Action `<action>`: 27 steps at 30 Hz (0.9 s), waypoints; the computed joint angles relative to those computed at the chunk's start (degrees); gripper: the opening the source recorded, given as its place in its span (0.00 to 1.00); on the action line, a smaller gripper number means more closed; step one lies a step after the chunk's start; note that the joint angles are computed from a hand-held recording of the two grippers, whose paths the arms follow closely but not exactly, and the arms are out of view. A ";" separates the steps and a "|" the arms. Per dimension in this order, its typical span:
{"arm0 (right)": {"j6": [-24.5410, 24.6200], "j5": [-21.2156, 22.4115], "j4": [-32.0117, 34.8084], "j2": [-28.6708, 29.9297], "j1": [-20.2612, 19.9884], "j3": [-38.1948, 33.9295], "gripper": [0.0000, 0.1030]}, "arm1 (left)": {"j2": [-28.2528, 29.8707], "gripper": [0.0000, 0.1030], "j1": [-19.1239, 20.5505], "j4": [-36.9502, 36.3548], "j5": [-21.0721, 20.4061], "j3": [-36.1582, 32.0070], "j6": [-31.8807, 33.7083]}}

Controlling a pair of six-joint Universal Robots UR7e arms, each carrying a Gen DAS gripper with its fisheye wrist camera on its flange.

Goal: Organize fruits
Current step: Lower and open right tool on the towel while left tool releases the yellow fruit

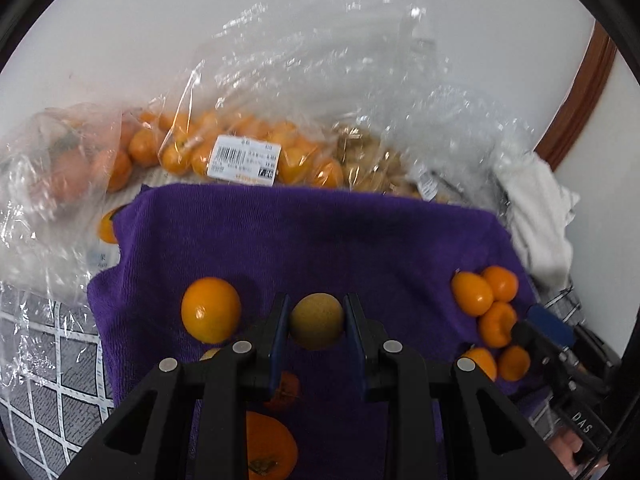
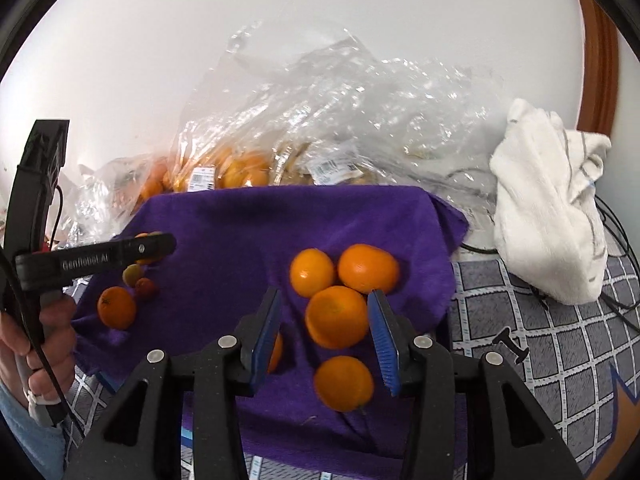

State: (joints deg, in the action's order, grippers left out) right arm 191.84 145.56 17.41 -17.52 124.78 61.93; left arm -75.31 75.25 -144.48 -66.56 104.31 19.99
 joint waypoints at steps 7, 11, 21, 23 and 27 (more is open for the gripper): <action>-0.53 0.21 -0.55 0.15 -0.05 0.09 0.43 | 0.77 0.25 0.72 -0.65 0.81 -0.28 -1.86; 0.73 -0.13 0.86 0.59 -0.28 -0.54 0.43 | 1.34 0.25 0.65 -1.36 2.60 -0.08 -2.22; 2.44 1.31 0.32 -0.22 -0.25 0.35 0.45 | 0.86 0.37 -0.59 -0.42 5.21 -0.08 -2.60; 2.11 1.40 0.31 -0.32 -0.09 0.38 0.47 | 0.42 0.38 -1.18 -1.00 5.90 0.33 -2.17; 2.85 0.15 2.58 -0.48 0.57 -0.35 0.47 | -1.25 0.38 -2.67 -0.71 7.02 0.98 -2.52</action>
State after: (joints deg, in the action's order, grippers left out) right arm 194.69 145.71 19.99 -18.01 125.35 61.59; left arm -76.56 72.57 -145.19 -59.54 105.29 17.47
